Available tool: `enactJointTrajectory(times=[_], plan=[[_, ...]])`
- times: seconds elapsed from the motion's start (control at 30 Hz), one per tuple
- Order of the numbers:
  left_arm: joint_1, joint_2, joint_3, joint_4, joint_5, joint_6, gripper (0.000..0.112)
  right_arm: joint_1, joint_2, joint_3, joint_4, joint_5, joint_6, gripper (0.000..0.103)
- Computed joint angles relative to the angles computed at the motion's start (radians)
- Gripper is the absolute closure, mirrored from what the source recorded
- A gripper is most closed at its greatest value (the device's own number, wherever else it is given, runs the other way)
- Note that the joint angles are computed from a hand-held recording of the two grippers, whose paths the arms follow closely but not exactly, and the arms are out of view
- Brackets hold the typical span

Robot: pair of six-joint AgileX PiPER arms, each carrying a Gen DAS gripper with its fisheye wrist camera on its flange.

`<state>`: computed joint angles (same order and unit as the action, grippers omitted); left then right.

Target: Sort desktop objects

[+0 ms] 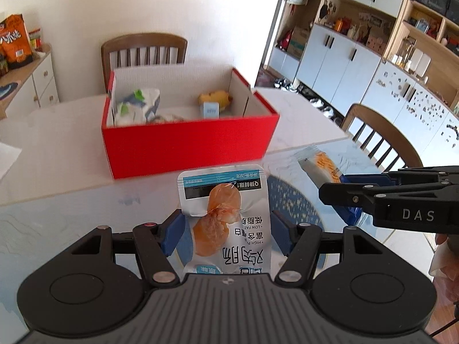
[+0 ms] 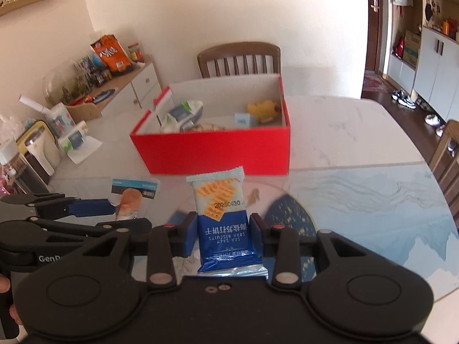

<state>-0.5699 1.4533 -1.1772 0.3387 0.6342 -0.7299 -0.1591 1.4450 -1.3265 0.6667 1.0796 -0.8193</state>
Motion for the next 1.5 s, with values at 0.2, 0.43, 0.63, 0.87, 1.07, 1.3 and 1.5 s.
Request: enactJointTrajectory(times=[0.2,0.43,0.63,0.87,1.07,1.3,1.5], plan=[[0.03,0.01,-0.087,0.007,0.022,0.033,0.048,0.036,0.027,-0.104,0.004,0.01,0.03,0.066],[0.073,0.045,-0.202,0.01,0.042,0.085,0.048,0.087,0.076,-0.227,-0.007,-0.004,0.067,0.066],[0.115,0.107,-0.318,-0.028,0.078,0.165,0.048,0.128,0.124,-0.299,-0.035,-0.017,0.101,0.066],[0.17,0.207,-0.47,-0.068,0.12,0.261,0.048,0.169,0.197,-0.396,-0.08,-0.025,0.154,0.066],[0.208,0.296,-0.61,-0.077,0.146,0.332,0.048,0.194,0.284,-0.534,-0.11,-0.023,0.194,0.066],[0.266,0.452,-0.876,-0.147,0.245,0.387,0.048,0.225,0.403,-0.685,-0.155,-0.036,0.218,0.066],[0.303,0.601,-1.104,-0.183,0.353,0.436,0.048,0.257,0.503,-0.797,-0.199,-0.03,0.248,0.066]])
